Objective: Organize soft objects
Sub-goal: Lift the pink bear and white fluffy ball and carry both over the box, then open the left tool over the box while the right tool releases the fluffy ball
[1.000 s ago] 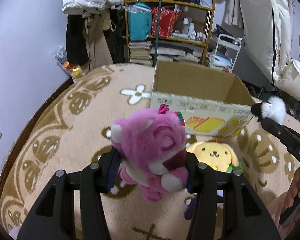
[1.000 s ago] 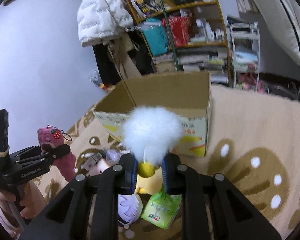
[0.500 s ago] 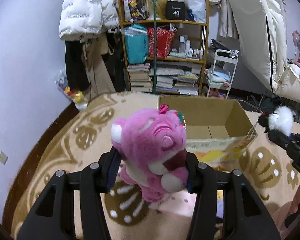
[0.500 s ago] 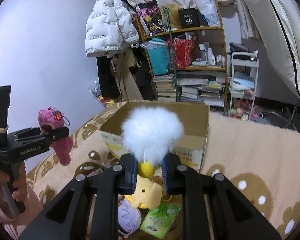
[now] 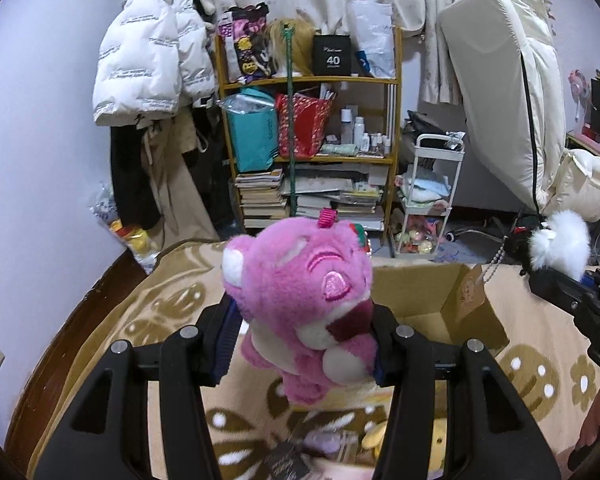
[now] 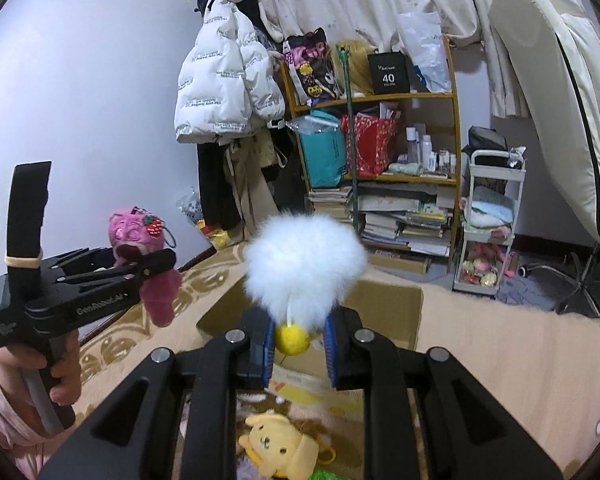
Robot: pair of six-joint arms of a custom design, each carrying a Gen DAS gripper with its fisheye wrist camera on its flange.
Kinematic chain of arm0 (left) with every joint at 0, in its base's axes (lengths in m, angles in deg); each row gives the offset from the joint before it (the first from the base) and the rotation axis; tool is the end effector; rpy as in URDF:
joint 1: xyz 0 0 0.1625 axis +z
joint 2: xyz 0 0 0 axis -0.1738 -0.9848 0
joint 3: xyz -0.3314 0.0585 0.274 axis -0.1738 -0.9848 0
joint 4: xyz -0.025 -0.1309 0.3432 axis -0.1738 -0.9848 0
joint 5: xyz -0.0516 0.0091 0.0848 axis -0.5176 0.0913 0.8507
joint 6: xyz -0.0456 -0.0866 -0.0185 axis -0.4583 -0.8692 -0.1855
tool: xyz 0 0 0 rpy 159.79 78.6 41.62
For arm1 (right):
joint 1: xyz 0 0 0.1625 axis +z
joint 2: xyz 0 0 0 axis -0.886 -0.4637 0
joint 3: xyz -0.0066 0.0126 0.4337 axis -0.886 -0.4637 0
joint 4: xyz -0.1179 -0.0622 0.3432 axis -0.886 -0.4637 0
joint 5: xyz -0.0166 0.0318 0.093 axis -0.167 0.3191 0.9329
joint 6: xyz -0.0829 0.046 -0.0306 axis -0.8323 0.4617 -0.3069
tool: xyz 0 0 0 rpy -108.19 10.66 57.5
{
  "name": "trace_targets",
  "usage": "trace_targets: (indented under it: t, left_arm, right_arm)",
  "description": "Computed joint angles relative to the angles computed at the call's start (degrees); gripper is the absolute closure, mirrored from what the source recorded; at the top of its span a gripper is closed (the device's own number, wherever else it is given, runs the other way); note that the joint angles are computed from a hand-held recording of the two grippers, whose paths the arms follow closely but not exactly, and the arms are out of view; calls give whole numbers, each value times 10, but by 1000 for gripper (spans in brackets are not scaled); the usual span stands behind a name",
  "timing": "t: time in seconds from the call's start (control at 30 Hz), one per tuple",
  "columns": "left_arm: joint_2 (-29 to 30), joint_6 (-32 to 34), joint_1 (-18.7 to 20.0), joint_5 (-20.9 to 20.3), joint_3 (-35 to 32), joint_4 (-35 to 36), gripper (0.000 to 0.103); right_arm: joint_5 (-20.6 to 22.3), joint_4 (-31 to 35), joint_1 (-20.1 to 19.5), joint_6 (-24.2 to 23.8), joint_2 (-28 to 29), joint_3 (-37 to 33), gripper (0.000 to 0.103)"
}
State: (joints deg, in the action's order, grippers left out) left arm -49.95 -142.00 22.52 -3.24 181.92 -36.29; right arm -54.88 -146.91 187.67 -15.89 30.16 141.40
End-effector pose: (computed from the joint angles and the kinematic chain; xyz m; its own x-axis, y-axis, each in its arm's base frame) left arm -0.2593 -0.2873 0.2730 -0.6648 -0.0615 -0.7445 0.6049 0.5404 -0.5848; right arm 0.3170 -0.2855 0.1949 -0.7586 -0.4553 0.4661 -0.6499 0.4771 -0.5917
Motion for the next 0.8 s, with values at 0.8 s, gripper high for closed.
trace_targets:
  t: [0.8]
  left_arm:
    - [132, 319, 117, -51, 93, -515, 51]
  right_arm:
    - [91, -56, -115, 9, 55, 22, 82]
